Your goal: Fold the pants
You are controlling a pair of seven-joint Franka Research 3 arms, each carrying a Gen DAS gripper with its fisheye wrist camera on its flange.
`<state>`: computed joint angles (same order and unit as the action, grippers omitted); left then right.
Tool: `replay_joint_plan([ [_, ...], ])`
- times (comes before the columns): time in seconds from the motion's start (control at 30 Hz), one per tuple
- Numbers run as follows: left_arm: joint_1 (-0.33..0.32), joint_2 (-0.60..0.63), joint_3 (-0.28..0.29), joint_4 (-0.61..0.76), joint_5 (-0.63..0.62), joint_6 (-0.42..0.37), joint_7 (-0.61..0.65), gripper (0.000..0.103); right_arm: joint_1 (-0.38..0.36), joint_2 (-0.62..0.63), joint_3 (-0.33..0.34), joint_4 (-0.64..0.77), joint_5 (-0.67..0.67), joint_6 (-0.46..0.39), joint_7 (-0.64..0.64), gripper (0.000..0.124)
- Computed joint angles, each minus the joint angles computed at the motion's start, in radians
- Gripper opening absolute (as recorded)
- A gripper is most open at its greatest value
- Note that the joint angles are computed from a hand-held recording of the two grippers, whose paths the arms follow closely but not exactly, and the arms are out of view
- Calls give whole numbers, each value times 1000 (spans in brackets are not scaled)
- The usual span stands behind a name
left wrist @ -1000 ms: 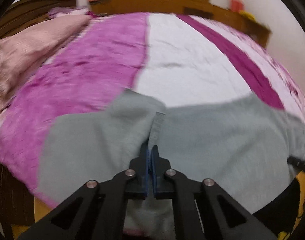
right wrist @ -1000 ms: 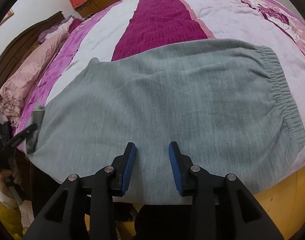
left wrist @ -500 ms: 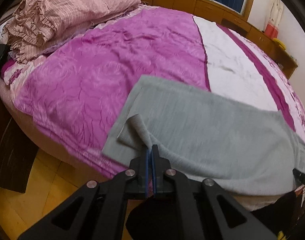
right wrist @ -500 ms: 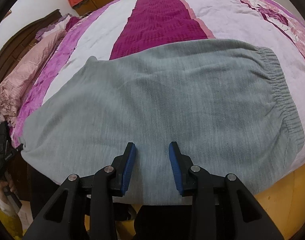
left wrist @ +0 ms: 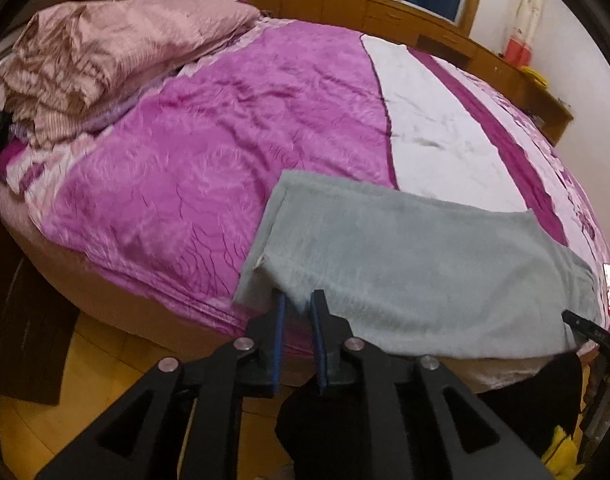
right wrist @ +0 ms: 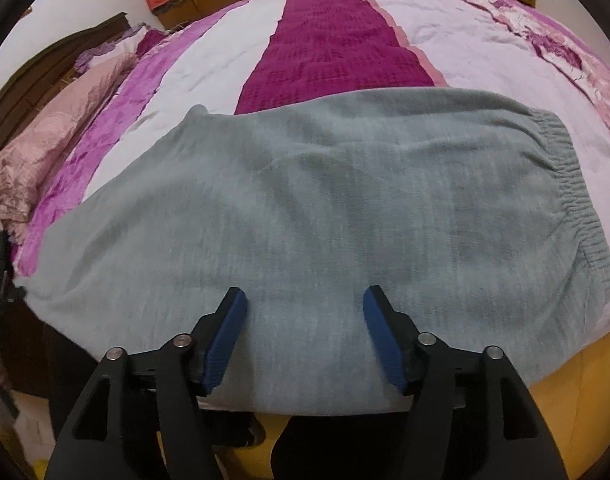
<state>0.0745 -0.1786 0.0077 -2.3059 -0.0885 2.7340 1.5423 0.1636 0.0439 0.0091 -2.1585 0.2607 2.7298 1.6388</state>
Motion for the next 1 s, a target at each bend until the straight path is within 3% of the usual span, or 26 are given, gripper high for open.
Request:
replay_joint_plan([
  [0.17, 32, -20, -8, 29, 84, -19, -46, 23, 13, 4, -5, 5, -140, -2, 110, 64],
  [0.4, 63, -34, 16, 35, 111, -11, -113, 24, 10, 5, -5, 32, -155, -58, 122, 64],
  [0.5, 49, -8, 31, 69, 74, -23, -57, 24, 18, -1, -5, 48, -218, -94, 179, 64],
  [0.6, 38, 27, 29, 109, 39, -24, 8, 24, 20, -16, 4, 51, -190, -108, 171, 64],
  [0.73, 18, 82, 30, 172, -100, -30, 144, 25, 29, -47, 16, 45, -196, -87, 169, 63],
  [0.9, 24, 165, -3, 276, -265, -88, 341, 26, 40, -63, 28, 37, -149, -46, 127, 63],
  [1.0, 48, 225, -30, 349, -357, -156, 440, 26, 43, -45, 31, 59, -180, -75, 151, 63],
])
